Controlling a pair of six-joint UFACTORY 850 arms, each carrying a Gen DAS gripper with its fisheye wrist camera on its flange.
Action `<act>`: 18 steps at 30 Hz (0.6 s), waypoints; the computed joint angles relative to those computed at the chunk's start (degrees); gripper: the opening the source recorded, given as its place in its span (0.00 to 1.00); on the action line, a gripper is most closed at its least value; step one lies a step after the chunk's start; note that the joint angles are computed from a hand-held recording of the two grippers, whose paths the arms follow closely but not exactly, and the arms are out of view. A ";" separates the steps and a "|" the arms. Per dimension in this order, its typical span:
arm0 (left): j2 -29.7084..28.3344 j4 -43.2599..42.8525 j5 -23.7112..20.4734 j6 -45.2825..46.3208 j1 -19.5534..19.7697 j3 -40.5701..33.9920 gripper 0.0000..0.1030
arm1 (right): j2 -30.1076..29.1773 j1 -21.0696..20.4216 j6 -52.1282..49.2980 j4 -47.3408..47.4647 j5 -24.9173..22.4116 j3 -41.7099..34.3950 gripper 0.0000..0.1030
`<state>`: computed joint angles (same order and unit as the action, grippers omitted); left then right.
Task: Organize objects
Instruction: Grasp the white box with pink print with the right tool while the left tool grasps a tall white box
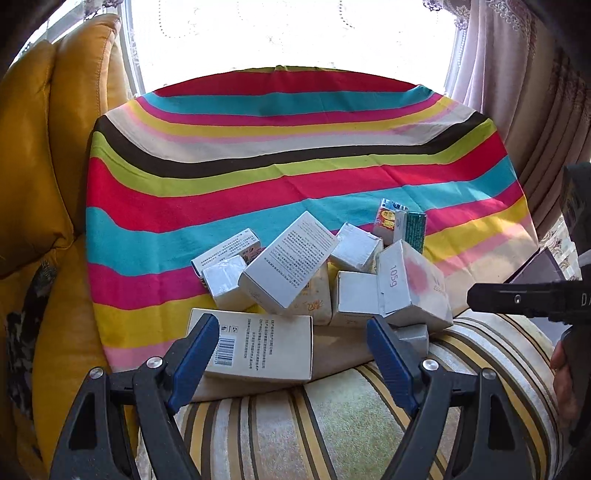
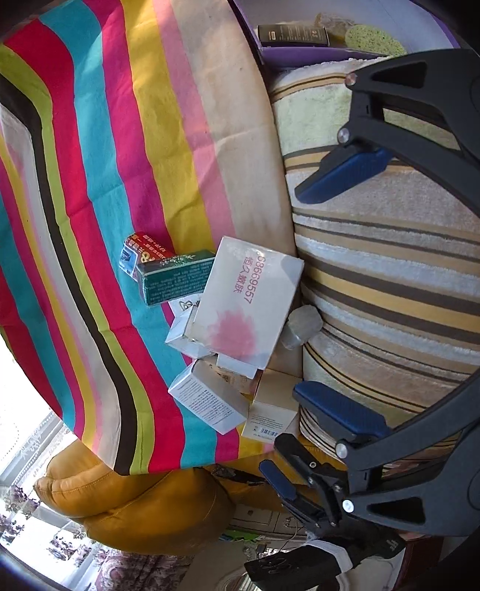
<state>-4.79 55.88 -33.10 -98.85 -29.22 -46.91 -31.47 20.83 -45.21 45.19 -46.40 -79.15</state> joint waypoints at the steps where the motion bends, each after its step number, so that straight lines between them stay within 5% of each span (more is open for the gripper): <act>1: -0.59 -0.56 -0.70 1.49 0.26 -0.51 0.80 | -0.74 0.21 1.23 0.05 -0.48 -0.90 0.97; 18: -7.13 -2.30 -3.56 16.55 3.95 -5.31 0.80 | -7.61 3.24 11.66 -3.43 -2.91 -8.13 0.99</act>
<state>-11.92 53.58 -36.66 -82.30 -25.27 -52.22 -39.09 24.06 -33.55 41.77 -49.32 -87.27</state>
